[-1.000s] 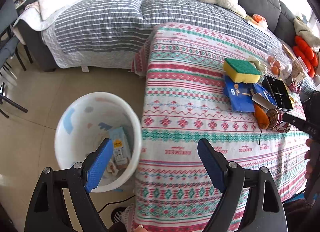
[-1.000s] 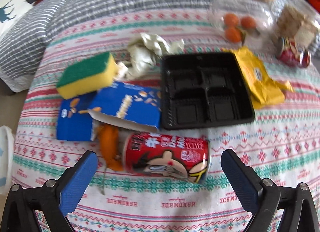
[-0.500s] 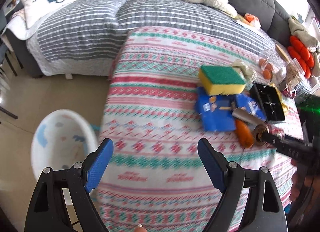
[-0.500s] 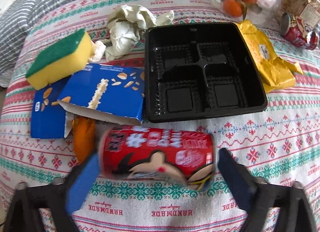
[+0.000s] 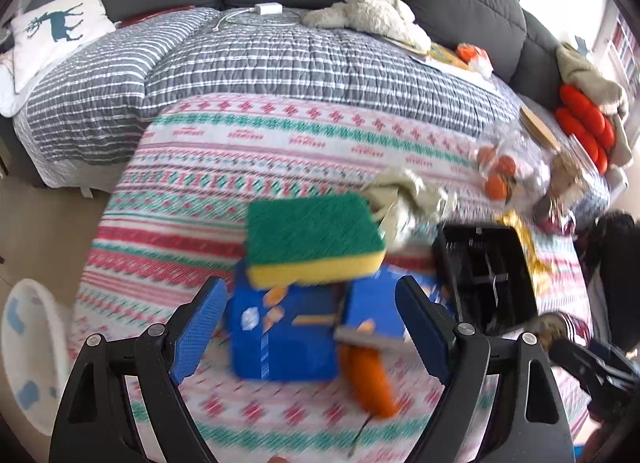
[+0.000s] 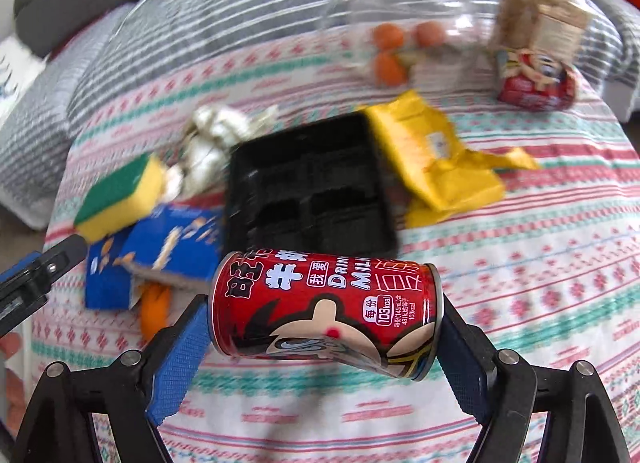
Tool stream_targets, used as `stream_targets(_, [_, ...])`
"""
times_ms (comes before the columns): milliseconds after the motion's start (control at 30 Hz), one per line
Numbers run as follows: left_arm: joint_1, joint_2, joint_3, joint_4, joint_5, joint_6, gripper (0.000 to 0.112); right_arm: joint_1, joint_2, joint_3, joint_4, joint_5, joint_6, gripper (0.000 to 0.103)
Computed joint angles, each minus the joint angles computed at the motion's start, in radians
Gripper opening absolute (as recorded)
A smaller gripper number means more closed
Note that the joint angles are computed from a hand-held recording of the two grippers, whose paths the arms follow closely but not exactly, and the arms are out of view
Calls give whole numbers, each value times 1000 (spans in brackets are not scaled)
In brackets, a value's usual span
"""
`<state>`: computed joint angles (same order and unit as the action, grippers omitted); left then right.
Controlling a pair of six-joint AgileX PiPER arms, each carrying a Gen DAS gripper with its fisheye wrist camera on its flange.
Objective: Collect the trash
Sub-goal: 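Grasp the yellow-green sponge with the left tool while the right tool grasps the red milk can, then carry the sponge with the left tool while the right tool carries the red can toward the bin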
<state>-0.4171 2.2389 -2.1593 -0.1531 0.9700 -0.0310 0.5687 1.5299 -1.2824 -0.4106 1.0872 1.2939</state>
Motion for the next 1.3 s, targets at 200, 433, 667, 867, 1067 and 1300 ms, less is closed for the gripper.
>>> stream_targets(200, [-50,75,-54,104,-73,-140,88,-80,-67,84,-10,-45,21,88])
stream_targets(433, [-51,132,-132,172,-55,-216,88,-123,-99,117,2,-71,-9,88])
stream_targets(667, [-41,163,-186,175,-29,-214,88,-125,-100,122,3,-85,-15,88])
stream_targets(867, [-42,135,-137,171,-82,-170,76,-123,-99,123,2,-80,-12,88])
stream_targets(1067, [-26,86,-70,121,-108,-111,56,-121,-101,116,-4,-66,-21,88])
stream_targets(1300, [15,-4,45,28,-121,15,28,-87,-96,70,-25,-41,-4,88])
